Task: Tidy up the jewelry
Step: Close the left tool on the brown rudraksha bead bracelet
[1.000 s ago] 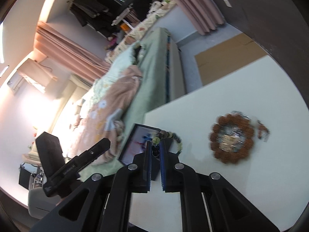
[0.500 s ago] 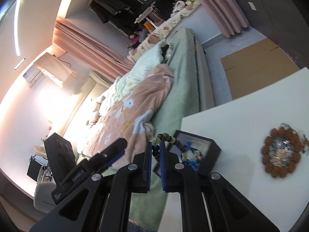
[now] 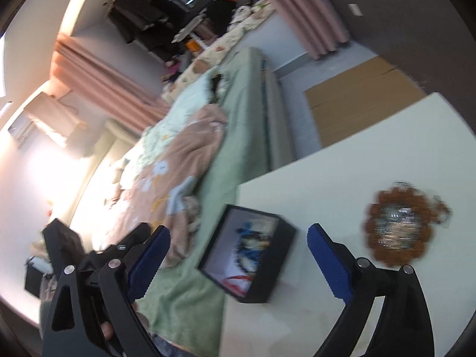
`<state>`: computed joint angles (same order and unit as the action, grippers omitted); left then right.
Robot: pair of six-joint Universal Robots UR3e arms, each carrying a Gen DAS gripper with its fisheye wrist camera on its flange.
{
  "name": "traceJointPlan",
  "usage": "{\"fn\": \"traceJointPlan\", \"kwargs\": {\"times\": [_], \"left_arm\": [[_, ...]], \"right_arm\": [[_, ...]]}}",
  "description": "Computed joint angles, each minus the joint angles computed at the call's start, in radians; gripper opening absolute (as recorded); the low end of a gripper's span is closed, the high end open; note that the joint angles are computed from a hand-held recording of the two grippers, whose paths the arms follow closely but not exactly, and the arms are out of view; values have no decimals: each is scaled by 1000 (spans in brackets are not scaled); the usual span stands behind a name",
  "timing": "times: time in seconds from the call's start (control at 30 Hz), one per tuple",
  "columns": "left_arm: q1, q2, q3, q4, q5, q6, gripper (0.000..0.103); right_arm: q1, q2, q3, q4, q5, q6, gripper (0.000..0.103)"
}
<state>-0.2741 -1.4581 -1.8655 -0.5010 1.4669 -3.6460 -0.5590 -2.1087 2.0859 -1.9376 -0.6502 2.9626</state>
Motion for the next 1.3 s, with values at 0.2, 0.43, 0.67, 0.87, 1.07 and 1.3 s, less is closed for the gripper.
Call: {"fn": "traceJointPlan", "kwargs": {"times": [0.2,0.43,0.67,0.87,1.07,1.3], "left_arm": [[-77,-48,40,20,78,-11,98],[-148,-107,105,7,103,-13,98],[-231,-208,216,-25,154,-16,98],[-283,-301,307,-24,122,-4,98],[-331,-410,422,-42,126,-14,89],[-331,-516,514,-89,35,-13,66]], "right_arm": [[-163,-132,-26,276,-18,-187,96],[-363,-209,-99,596,-61,-471,96],[-625,-210,-212,942,-82,-784,96],[-719,-158,-232,981,-107,-858,96],[-717,-136,-185,868,-128,-777,96],[-601,-69,-134,624,-210,-625,95]]}}
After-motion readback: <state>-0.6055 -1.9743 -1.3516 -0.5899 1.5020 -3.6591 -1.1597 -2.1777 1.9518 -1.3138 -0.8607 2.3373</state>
